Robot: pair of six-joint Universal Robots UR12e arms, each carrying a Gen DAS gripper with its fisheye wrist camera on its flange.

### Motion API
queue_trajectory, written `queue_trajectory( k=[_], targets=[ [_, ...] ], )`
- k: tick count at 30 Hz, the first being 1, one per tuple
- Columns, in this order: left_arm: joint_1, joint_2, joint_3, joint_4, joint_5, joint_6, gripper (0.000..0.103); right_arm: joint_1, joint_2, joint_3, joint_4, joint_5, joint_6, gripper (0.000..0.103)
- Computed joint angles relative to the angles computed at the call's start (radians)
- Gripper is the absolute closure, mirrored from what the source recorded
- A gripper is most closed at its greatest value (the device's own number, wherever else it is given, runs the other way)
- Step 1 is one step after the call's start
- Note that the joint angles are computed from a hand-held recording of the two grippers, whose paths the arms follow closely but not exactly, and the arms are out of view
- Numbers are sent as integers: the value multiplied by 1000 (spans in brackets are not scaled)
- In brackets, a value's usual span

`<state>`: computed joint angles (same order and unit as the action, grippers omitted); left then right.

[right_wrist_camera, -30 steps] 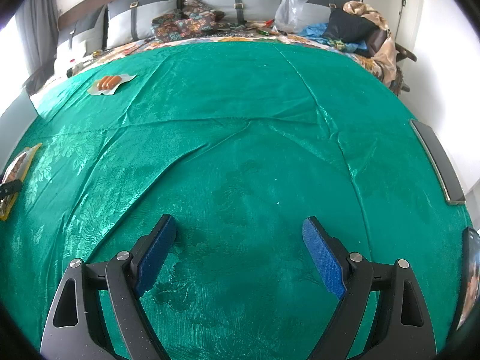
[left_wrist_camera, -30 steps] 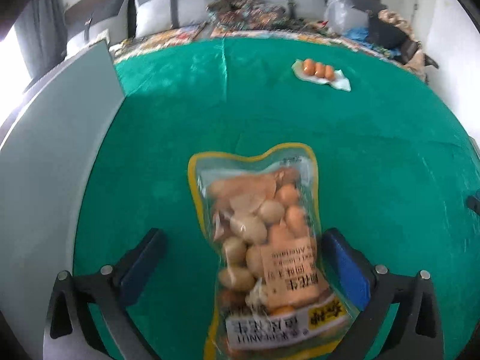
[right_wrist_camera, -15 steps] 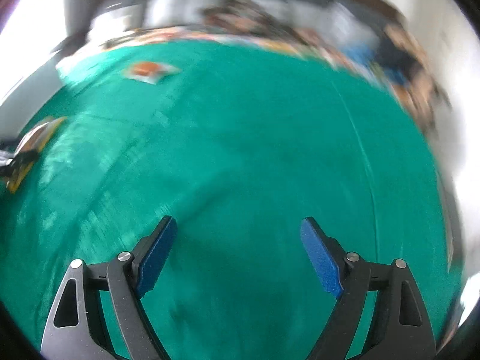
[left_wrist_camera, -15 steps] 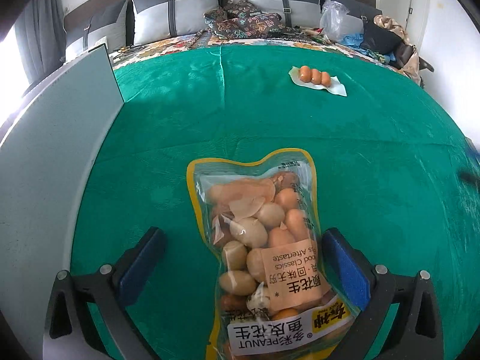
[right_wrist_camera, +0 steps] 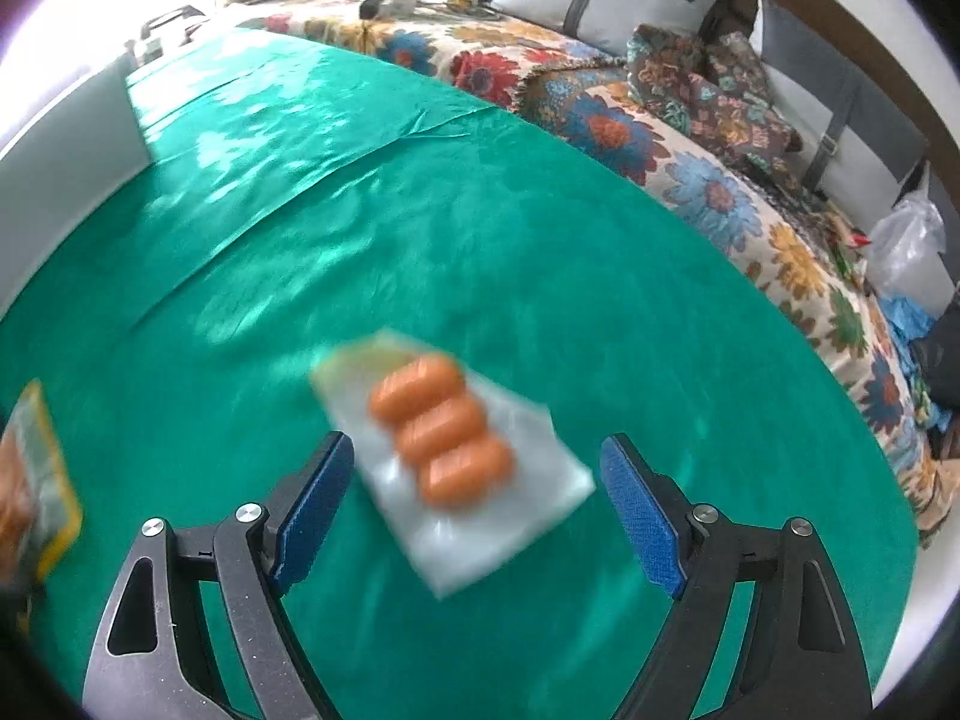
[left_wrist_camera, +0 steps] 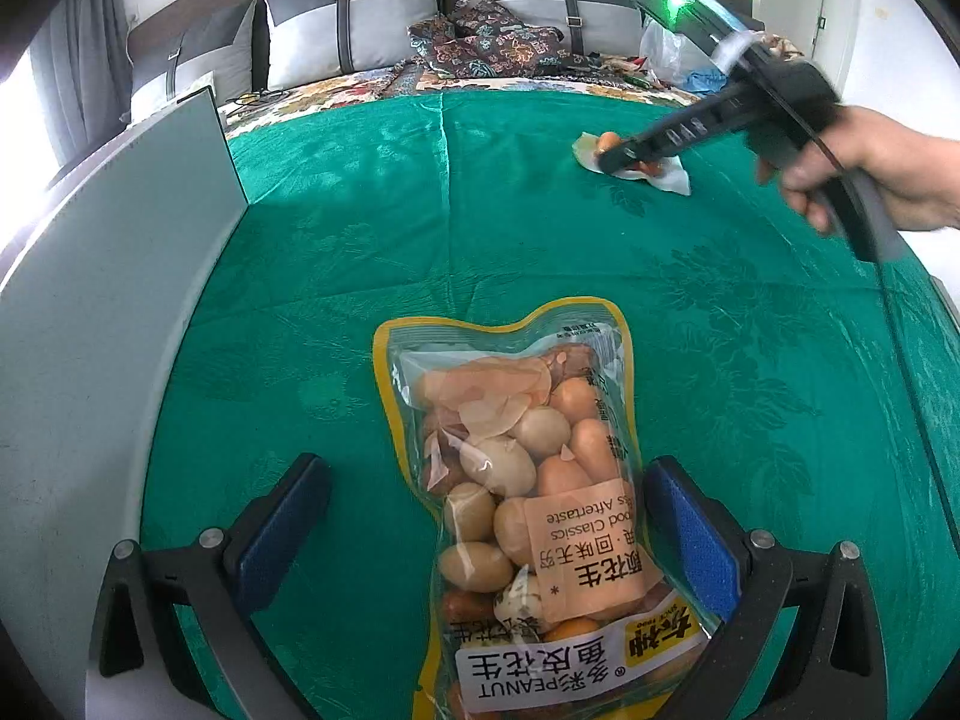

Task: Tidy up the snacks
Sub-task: 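Hold the peanut bag with the left tool while the right tool grasps the sausage tray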

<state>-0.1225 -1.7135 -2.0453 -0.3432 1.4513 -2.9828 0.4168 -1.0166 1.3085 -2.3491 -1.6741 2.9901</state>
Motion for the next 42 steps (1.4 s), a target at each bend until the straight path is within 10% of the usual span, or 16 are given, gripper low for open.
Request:
queue_trajectory(
  k=[6,14,18,22,27,35,42],
  targets=[
    [0,0,0,0,0,0,0,-34,-8,-19,105,159,82,37],
    [1,-1,0,1,-1,1,0,-29,-157,129,284,212,-233,47],
    [1,-1,0,1,-1,1,0,-68,-290,274,315,296,-194,86],
    [1,-1,0,1,-1,1,0,-113,-426,451,125,322,53,38],
    [1,-1,0,1,-1,2,0,-92,-477,518,-29,225,165,37],
    [1,-1,0,1,-1,1,0,-30,-297,341,177,112,16,29],
    [1,0,0,0,-2,2,0,-24,-296,363,66,65,221,52]
  ],
)
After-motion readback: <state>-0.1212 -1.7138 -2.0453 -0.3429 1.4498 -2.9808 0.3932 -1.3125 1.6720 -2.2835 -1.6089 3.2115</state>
